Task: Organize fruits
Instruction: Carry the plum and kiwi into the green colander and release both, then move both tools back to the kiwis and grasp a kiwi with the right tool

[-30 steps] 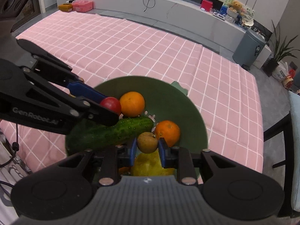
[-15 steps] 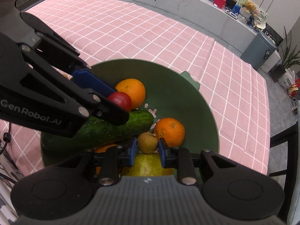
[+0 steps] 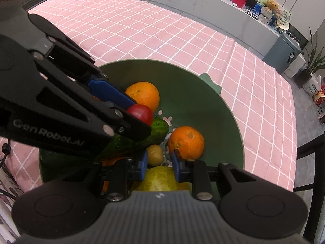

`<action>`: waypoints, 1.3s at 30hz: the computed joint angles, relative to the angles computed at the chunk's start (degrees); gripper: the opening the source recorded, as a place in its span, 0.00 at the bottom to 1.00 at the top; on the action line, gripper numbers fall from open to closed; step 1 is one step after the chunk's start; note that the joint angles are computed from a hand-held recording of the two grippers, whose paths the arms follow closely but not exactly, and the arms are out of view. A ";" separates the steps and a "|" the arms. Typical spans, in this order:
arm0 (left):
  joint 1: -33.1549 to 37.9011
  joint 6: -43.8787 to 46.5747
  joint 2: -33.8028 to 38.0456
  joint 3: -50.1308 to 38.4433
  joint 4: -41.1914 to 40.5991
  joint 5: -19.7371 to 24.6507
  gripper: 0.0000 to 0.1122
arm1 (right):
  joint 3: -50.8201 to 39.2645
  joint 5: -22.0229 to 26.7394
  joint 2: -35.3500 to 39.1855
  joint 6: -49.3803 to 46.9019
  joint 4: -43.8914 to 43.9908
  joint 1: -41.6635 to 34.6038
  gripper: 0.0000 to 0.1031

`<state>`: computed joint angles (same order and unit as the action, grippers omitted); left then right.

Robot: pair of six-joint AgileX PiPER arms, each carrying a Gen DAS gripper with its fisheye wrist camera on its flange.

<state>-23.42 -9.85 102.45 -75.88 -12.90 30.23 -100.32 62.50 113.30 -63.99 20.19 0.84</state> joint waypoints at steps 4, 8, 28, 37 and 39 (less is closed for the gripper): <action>-0.11 0.99 -0.92 1.10 -1.17 -1.18 0.47 | -0.39 0.37 -0.33 0.22 -0.52 0.07 0.22; -0.97 -0.40 -2.02 1.18 1.09 -1.29 0.50 | 0.91 -0.76 -1.83 0.53 -1.30 0.34 0.37; -4.95 -17.12 -16.29 9.26 21.70 -2.04 0.59 | 15.48 -10.63 -16.90 7.42 5.95 -1.89 0.64; -4.52 -21.36 -23.37 16.61 28.89 -2.34 0.59 | 23.88 -11.86 -23.34 4.40 15.50 -0.43 0.64; -3.46 -19.32 -24.48 17.98 27.60 -2.33 0.59 | 24.36 -11.53 -23.86 2.78 16.20 0.74 0.64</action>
<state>-26.88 -29.17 77.97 -57.90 14.69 27.90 -75.96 50.97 89.43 -61.21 36.39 1.57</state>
